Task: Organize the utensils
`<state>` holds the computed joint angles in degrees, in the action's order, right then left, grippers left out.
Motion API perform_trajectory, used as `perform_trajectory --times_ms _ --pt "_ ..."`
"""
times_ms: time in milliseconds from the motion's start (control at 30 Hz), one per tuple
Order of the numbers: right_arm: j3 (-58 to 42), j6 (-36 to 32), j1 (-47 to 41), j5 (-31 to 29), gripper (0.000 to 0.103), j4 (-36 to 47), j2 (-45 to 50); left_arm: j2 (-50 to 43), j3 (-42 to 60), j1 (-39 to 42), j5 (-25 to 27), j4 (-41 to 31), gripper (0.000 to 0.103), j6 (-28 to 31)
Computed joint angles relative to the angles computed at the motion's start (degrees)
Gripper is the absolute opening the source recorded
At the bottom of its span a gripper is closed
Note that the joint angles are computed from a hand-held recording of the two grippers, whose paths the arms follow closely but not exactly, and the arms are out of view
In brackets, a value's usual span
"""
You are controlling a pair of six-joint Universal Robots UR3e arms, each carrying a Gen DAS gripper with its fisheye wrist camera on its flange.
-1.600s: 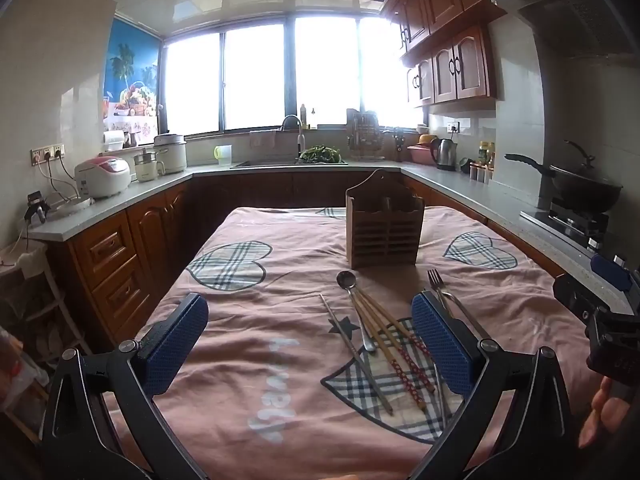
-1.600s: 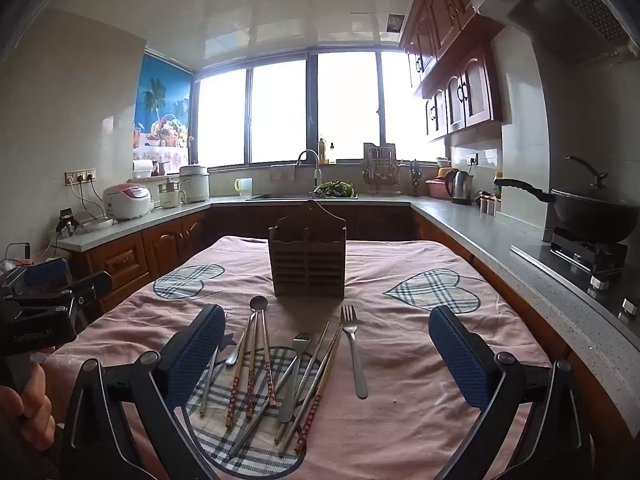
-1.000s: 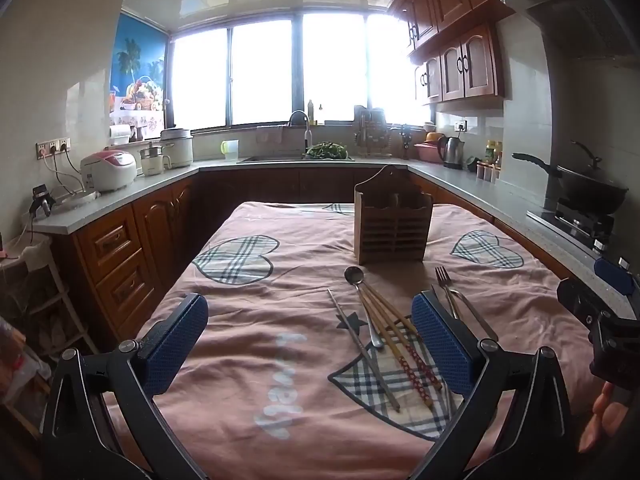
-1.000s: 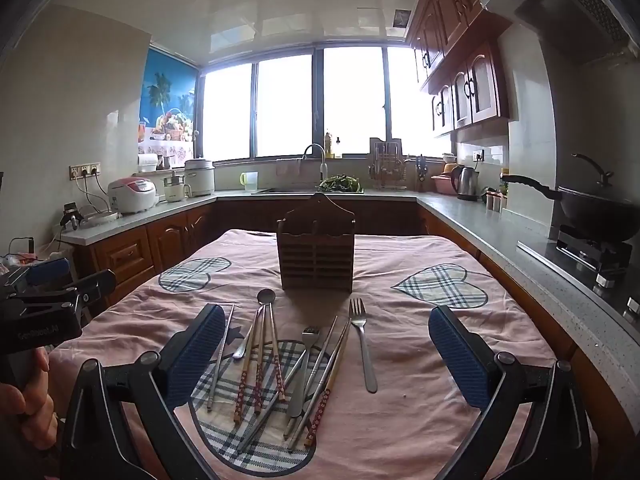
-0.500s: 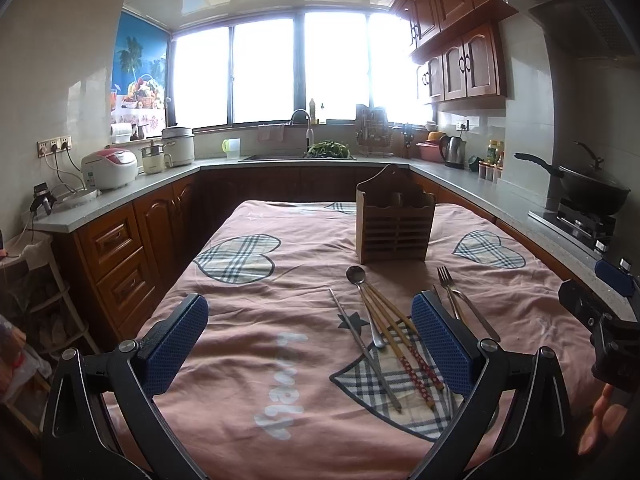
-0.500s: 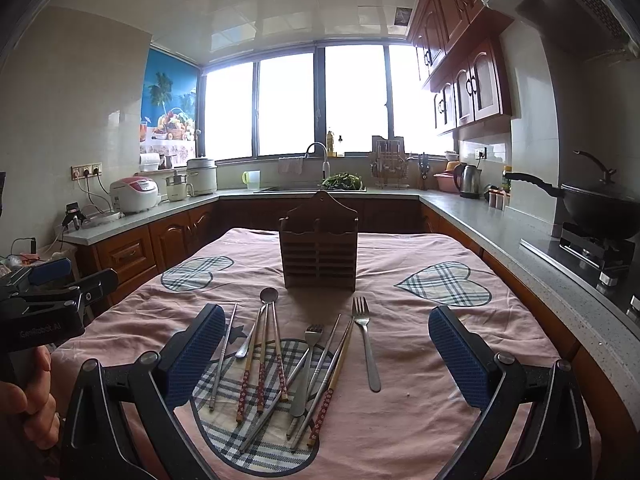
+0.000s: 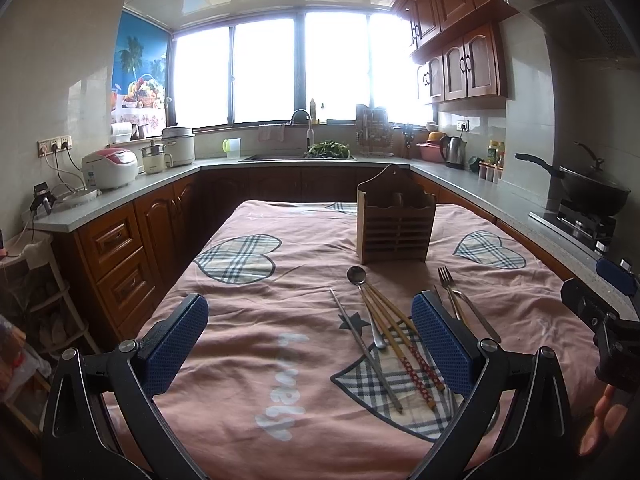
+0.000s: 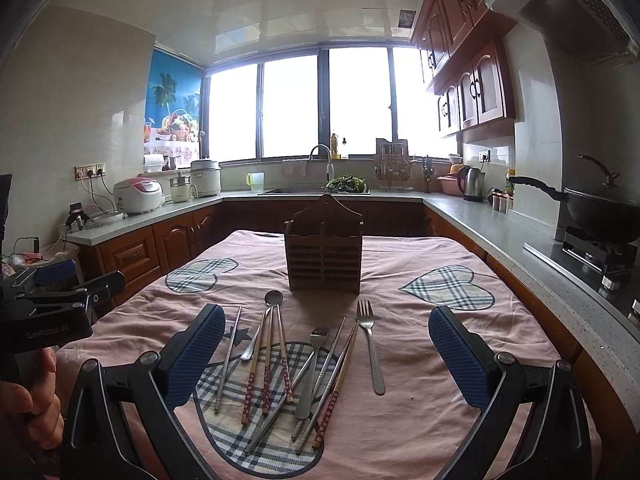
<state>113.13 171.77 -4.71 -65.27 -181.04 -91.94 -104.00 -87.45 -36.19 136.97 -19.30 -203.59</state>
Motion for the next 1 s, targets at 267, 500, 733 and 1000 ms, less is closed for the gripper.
perform_trajectory --times_ms 267,500,733,1000 --pt "-0.1 0.0 0.0 0.1 0.103 0.2 -0.1 0.2 -0.2 0.5 -0.6 0.0 0.103 0.2" --pt "-0.2 0.1 0.2 -0.1 0.103 0.2 -0.1 0.3 -0.3 0.6 -0.8 0.1 0.103 0.3" --pt "-0.1 0.1 0.2 0.0 0.103 0.1 0.0 0.0 0.0 0.7 -0.9 -0.3 0.103 0.1" --pt "-0.9 0.3 0.6 -0.2 0.103 1.1 0.6 -0.6 0.9 1.4 -2.0 -1.6 0.103 -0.3"
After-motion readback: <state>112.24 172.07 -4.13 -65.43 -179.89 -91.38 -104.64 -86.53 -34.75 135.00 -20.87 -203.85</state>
